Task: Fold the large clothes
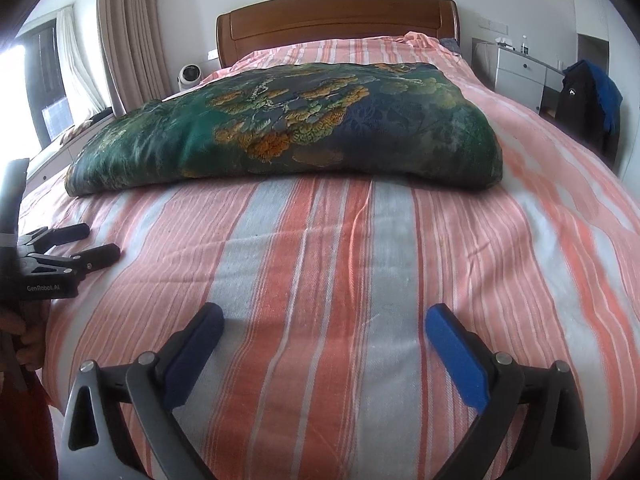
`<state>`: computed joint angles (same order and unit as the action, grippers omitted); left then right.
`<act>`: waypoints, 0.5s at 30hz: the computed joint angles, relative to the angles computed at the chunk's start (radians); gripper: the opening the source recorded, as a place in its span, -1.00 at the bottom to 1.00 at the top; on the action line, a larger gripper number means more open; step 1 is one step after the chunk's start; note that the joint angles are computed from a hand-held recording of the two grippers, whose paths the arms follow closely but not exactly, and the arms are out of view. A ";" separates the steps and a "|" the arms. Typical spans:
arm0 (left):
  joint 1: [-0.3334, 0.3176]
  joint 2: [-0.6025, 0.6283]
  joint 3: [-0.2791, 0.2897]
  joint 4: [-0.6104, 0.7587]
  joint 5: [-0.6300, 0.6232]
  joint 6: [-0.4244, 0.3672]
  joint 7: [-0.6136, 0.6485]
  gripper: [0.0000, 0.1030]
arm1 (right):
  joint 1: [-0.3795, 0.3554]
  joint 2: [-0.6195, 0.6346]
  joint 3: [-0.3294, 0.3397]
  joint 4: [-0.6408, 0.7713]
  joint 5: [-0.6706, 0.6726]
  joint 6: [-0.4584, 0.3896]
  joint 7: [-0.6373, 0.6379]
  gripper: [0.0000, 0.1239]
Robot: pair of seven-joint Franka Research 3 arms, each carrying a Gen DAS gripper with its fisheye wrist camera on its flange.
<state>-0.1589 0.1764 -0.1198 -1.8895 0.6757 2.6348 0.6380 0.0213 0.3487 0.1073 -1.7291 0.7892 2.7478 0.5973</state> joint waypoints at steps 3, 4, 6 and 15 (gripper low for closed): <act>-0.006 0.003 0.003 -0.005 0.021 0.003 -0.019 0.99 | -0.002 0.002 0.003 0.001 0.006 0.002 -0.007 0.64; -0.006 0.003 0.003 -0.005 0.021 0.003 -0.019 0.99 | -0.003 0.001 0.004 -0.001 0.008 0.003 -0.010 0.64; -0.006 -0.001 0.002 -0.010 0.023 0.003 -0.022 0.99 | -0.002 0.001 0.004 -0.001 0.008 0.005 -0.011 0.64; -0.006 0.002 0.000 -0.005 0.020 -0.004 -0.017 0.99 | -0.001 0.002 0.003 0.000 0.007 0.004 -0.010 0.65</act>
<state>-0.1652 0.1784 -0.1197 -1.8949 0.6960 2.6307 0.6205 0.0202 0.3509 0.1105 -1.7291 0.7966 2.7518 0.5874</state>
